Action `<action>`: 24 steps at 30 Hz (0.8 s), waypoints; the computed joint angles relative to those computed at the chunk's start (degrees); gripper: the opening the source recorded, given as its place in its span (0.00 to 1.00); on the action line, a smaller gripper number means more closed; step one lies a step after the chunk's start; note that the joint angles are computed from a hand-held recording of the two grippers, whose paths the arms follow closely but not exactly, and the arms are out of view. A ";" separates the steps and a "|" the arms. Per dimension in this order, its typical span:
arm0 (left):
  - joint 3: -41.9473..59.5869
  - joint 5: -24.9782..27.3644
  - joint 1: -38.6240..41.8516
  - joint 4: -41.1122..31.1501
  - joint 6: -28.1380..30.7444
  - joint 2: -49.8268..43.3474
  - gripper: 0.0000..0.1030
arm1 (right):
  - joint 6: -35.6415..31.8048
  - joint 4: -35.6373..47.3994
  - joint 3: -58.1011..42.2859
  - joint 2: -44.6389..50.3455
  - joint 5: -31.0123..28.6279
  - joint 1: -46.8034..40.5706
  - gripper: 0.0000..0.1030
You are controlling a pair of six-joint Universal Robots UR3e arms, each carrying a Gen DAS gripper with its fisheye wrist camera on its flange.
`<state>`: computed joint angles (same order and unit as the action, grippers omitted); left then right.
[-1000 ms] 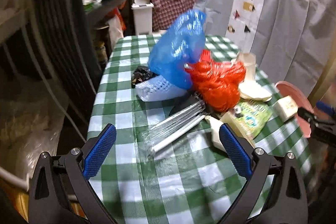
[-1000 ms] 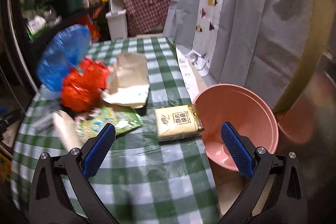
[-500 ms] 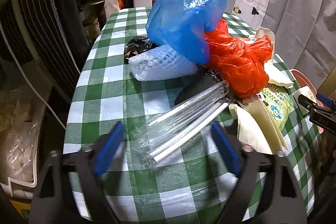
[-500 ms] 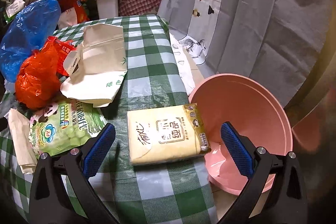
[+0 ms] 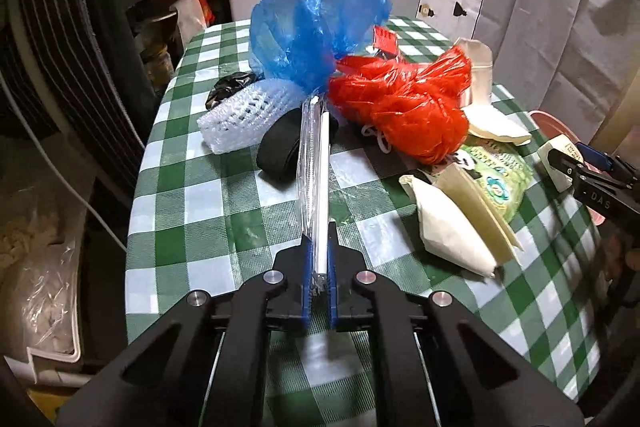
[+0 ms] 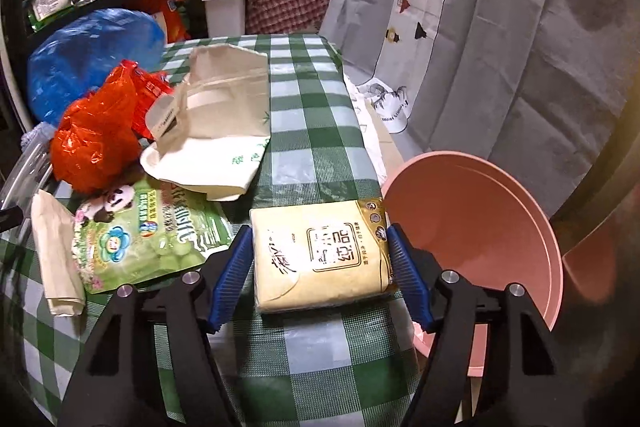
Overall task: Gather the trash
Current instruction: 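Carry straws and tissue pack over the pink bin and open both tools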
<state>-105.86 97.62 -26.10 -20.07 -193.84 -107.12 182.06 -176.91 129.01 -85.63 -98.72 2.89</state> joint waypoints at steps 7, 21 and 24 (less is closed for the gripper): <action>-1.71 -0.94 -0.96 -0.54 -0.12 5.59 0.06 | 0.05 4.06 0.43 -7.13 1.35 0.89 0.65; 5.21 3.69 -7.28 -6.75 -3.13 10.01 0.06 | 2.08 24.62 -2.03 -26.76 5.19 -0.53 0.65; 8.82 4.90 -9.45 -8.68 -3.22 9.14 0.06 | 0.71 28.72 -2.13 -31.51 8.05 -2.90 0.65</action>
